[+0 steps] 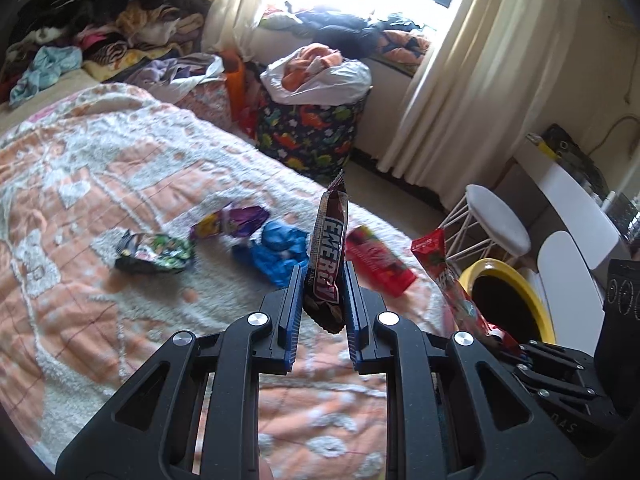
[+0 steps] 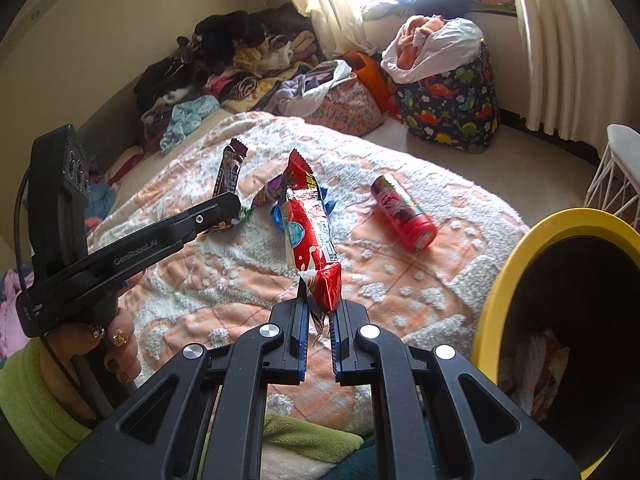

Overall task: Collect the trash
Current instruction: 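Carry the Energy bar wrapper and red wrapper over the yellow bin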

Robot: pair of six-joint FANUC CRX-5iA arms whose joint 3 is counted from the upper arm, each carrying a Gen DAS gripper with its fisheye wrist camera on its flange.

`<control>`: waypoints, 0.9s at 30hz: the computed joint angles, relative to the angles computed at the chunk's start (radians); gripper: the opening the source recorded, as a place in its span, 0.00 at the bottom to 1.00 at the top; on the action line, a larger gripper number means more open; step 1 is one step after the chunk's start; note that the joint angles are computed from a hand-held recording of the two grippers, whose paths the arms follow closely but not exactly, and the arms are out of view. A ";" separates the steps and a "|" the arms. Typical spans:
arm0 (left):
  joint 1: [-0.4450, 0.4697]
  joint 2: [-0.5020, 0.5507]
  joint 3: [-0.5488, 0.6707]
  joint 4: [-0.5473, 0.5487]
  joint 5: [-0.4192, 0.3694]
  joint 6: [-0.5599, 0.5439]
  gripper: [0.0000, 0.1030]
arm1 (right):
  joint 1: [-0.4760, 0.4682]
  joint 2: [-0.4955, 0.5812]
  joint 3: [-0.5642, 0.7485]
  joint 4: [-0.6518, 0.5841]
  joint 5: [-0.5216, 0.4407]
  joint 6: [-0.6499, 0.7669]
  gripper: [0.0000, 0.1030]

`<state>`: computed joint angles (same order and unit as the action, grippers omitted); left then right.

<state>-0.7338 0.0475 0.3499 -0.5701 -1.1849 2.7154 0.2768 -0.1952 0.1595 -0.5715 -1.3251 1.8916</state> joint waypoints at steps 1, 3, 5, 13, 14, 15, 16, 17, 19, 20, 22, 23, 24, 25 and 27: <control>-0.004 0.006 0.011 -0.001 0.003 -0.004 0.13 | -0.008 -0.001 0.001 -0.004 0.000 0.001 0.09; -0.011 0.016 0.027 -0.003 0.004 -0.015 0.13 | -0.031 -0.001 0.005 -0.017 -0.002 0.005 0.09; -0.017 0.026 0.042 -0.004 0.004 -0.023 0.13 | -0.052 -0.001 0.010 -0.028 -0.005 0.009 0.09; -0.033 0.069 0.100 0.005 0.016 -0.070 0.13 | -0.126 0.006 0.027 -0.060 -0.011 0.014 0.09; -0.034 0.073 0.104 0.007 0.019 -0.075 0.13 | -0.137 0.006 0.027 -0.063 -0.010 0.014 0.09; -0.035 0.079 0.112 0.010 0.021 -0.082 0.13 | -0.144 0.007 0.029 -0.065 -0.010 0.015 0.09; -0.034 0.081 0.113 0.013 0.024 -0.087 0.13 | -0.153 0.008 0.031 -0.069 -0.012 0.017 0.09; -0.035 0.085 0.119 0.015 0.026 -0.093 0.13 | -0.162 0.008 0.032 -0.072 -0.012 0.017 0.09; -0.038 0.095 0.130 0.019 0.028 -0.101 0.13 | -0.180 0.010 0.035 -0.078 -0.014 0.018 0.09; -0.039 0.099 0.134 0.021 0.030 -0.106 0.13 | -0.185 0.011 0.035 -0.079 -0.015 0.019 0.09; -0.040 0.107 0.142 0.025 0.032 -0.115 0.13 | -0.201 0.010 0.033 -0.084 -0.015 0.021 0.09; -0.041 0.110 0.146 0.028 0.034 -0.120 0.13 | -0.205 0.010 0.033 -0.084 -0.015 0.020 0.09; -0.041 0.115 0.151 0.030 0.036 -0.125 0.13 | -0.210 0.010 0.033 -0.085 -0.015 0.019 0.09; -0.042 0.119 0.156 0.032 0.036 -0.129 0.13 | -0.217 0.011 0.034 -0.087 -0.015 0.019 0.09; -0.045 0.125 0.164 0.033 0.036 -0.134 0.13 | -0.227 0.012 0.035 -0.090 -0.016 0.019 0.09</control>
<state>-0.7787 0.1722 0.5137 -0.5367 -1.1489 2.5809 0.0500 -0.1832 0.1942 -0.6612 -1.3408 1.9105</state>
